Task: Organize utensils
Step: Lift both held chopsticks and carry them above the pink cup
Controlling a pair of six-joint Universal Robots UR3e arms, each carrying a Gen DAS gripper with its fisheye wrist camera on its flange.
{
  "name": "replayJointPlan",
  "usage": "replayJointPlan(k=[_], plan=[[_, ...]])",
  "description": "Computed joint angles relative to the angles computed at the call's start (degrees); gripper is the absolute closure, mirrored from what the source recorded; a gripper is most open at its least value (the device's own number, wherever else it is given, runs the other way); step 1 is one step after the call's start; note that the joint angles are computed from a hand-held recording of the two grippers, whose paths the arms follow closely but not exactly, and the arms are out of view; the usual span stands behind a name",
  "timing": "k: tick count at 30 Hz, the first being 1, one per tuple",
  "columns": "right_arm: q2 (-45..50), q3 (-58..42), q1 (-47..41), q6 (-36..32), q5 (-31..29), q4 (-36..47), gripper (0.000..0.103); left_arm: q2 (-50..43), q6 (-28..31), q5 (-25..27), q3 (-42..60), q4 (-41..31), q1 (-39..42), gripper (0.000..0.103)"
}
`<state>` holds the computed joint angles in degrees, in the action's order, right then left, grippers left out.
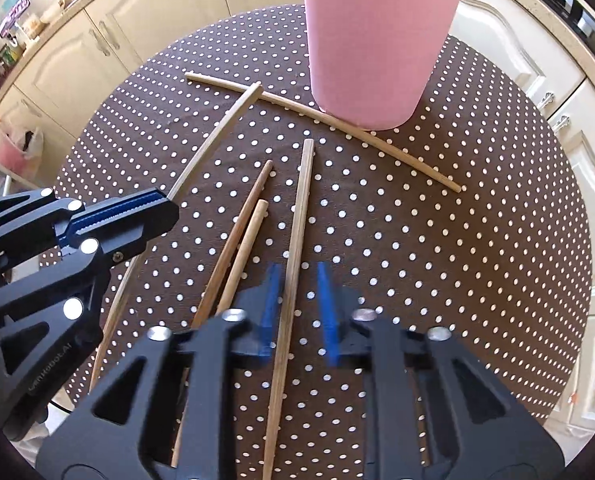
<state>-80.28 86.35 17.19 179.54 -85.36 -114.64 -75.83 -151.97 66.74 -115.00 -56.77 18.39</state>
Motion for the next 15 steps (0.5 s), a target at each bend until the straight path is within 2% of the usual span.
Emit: replayJointPlan(k=[3,6,9,15], plan=[[0.6,-0.3,0.2,-0.1,1.1,-0.4,0.096,0.4,0.7,-1.3,-0.5,-0.3,0.4,0.098],[-2.2,4.6,-1.4,0.2,3.7,-5.5,0.096,2.2,2.4,-4.5,-1.4,-1.7,2.4,0.098],[-7.6,10.3,-3.7,-0.4,6.2,-9.8,0.096,6.0,5.2,-9.0,-3.7,-2.3,5.1,0.098],[-21.2,21.8,-8.9,-1.0,12.1,-20.3,0.096,17.6,10.9,-21.3,-9.8,-4.0,11.9,0.098]])
